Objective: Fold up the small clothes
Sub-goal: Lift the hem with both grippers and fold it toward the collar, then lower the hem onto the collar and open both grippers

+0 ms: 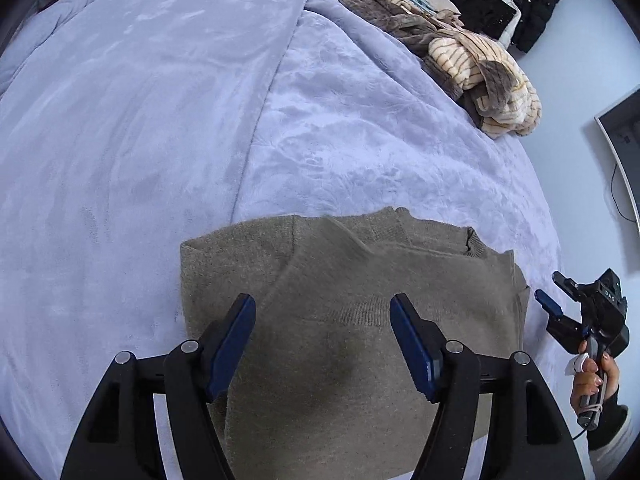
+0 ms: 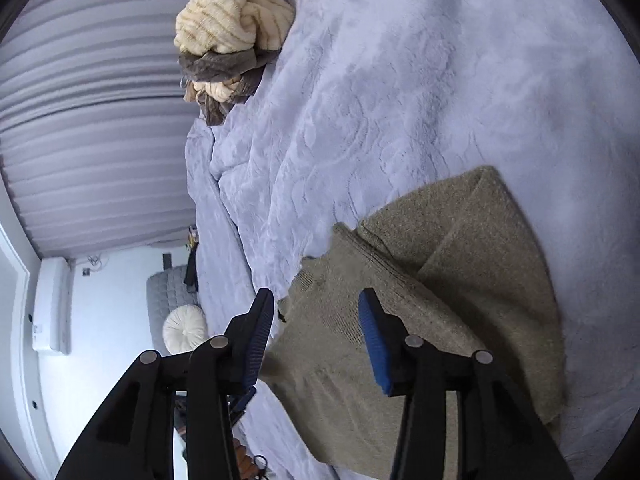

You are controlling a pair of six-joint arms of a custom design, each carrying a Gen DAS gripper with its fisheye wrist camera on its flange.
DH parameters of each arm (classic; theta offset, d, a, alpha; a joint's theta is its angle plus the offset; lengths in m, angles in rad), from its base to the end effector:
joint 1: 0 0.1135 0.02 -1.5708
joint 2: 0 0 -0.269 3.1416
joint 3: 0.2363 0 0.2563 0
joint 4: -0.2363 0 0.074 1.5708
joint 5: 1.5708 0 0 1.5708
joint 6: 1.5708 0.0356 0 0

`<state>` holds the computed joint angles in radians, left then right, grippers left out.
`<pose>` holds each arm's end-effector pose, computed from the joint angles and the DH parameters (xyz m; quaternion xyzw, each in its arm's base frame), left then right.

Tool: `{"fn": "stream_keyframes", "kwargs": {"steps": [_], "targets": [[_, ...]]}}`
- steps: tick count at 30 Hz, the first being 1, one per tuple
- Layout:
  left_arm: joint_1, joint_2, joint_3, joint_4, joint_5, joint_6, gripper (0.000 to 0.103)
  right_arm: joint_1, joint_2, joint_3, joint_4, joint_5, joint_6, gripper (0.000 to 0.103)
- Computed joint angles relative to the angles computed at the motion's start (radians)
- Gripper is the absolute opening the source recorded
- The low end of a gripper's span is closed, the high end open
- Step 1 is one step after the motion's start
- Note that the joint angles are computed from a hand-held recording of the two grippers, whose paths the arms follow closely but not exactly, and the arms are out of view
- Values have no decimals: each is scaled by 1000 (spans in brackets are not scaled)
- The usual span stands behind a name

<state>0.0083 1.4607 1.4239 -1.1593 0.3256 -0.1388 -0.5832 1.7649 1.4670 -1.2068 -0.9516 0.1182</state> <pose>0.2812 -0.0091 0.3314 -0.0411 0.9691 -0.1709 0.1730 0.2947 -0.1597 0.2672 0.2910 0.8396 0.4387 0.1341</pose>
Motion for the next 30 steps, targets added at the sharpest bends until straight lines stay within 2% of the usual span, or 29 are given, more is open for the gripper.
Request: {"fn": "stream_keyframes", "kwargs": {"steps": [1,5,7,9,10,11,13,15,16,17,19,22,25,27,30], "targets": [[-13,-2,-12,7,6,4,71,10,0,13,-26,18,-42,37],[-74,22,-55,45,-34,-18,71,90,-7,22,-55,143,-130,35],[-89,35,-74,76,-61,-35,71,144,-26,4,-7,255,-132,35],[-85,40,-85,103,-77,-52,71,197,-79,-25,70,412,-122,35],[-75,42,-86,113,-73,-57,71,220,-101,-35,108,486,-126,39],[-68,45,-85,118,-73,-59,71,236,-112,-35,128,536,-137,47],[-59,62,-75,117,-89,-51,71,252,-104,-24,150,580,-172,59],[-59,77,-69,119,-106,-51,71,265,-47,26,107,589,-202,60],[-59,80,-68,122,-112,-57,71,275,-6,57,70,610,-212,58],[-60,78,-68,125,-115,-60,71,286,29,79,40,630,-219,31],[-67,66,-76,139,-135,-62,71,305,24,66,48,670,-238,7],[-84,72,-86,157,-199,-52,71,309,-62,26,94,719,-279,7],[-107,134,-98,163,-337,-56,71,290,-50,21,100,765,-283,7],[-87,151,-124,184,-332,-42,71,271,-12,15,109,781,-268,8],[-70,124,-123,169,-353,-18,71,227,-12,11,107,729,-230,17]]}}
